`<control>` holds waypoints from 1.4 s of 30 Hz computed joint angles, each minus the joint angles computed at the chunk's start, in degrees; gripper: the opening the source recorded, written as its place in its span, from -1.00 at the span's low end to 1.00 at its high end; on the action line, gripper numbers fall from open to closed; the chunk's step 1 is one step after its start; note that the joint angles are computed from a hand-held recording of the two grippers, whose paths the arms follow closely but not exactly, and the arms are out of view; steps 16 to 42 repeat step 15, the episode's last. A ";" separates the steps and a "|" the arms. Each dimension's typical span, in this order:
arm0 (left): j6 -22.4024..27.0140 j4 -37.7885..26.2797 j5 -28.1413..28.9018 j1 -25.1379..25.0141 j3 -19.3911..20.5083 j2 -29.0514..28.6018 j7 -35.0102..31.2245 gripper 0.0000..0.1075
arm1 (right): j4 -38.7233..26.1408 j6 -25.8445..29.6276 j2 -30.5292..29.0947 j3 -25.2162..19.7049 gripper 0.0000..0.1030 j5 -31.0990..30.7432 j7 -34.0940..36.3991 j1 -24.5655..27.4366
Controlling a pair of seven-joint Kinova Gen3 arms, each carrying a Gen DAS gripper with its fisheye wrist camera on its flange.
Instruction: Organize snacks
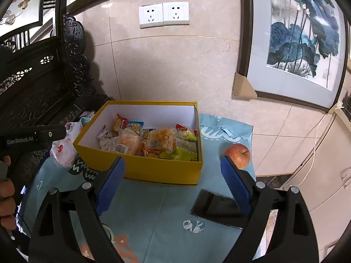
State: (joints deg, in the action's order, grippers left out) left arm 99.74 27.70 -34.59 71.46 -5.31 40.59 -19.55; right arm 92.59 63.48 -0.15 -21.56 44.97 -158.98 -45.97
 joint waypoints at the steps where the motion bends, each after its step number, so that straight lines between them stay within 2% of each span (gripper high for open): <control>1: 0.35 -0.26 -0.07 0.11 0.04 0.09 -0.46 0.87 | -0.01 0.22 -0.10 -0.11 0.72 0.17 -0.17 -0.11; 5: -2.17 2.65 1.17 -0.24 1.14 -1.81 -0.03 0.87 | -0.15 0.81 -0.29 -0.53 0.72 0.56 -0.72 -0.42; 8: -1.79 2.21 1.24 -0.21 1.77 -1.60 -1.58 0.87 | -0.30 1.23 -0.18 -0.80 0.73 0.89 -1.20 -0.77; 10: -3.35 3.90 1.66 -0.19 2.16 -2.54 -1.81 0.87 | -0.27 1.39 -0.16 -0.78 0.82 1.13 -1.37 -0.90; 15: -2.43 3.54 1.70 0.07 2.35 -2.50 -1.73 0.87 | -1.22 2.54 0.17 -1.03 0.88 1.39 -1.75 -1.59; 42: -2.43 3.54 1.70 0.07 2.35 -2.50 -1.73 0.87 | -1.22 2.54 0.17 -1.03 0.88 1.39 -1.75 -1.59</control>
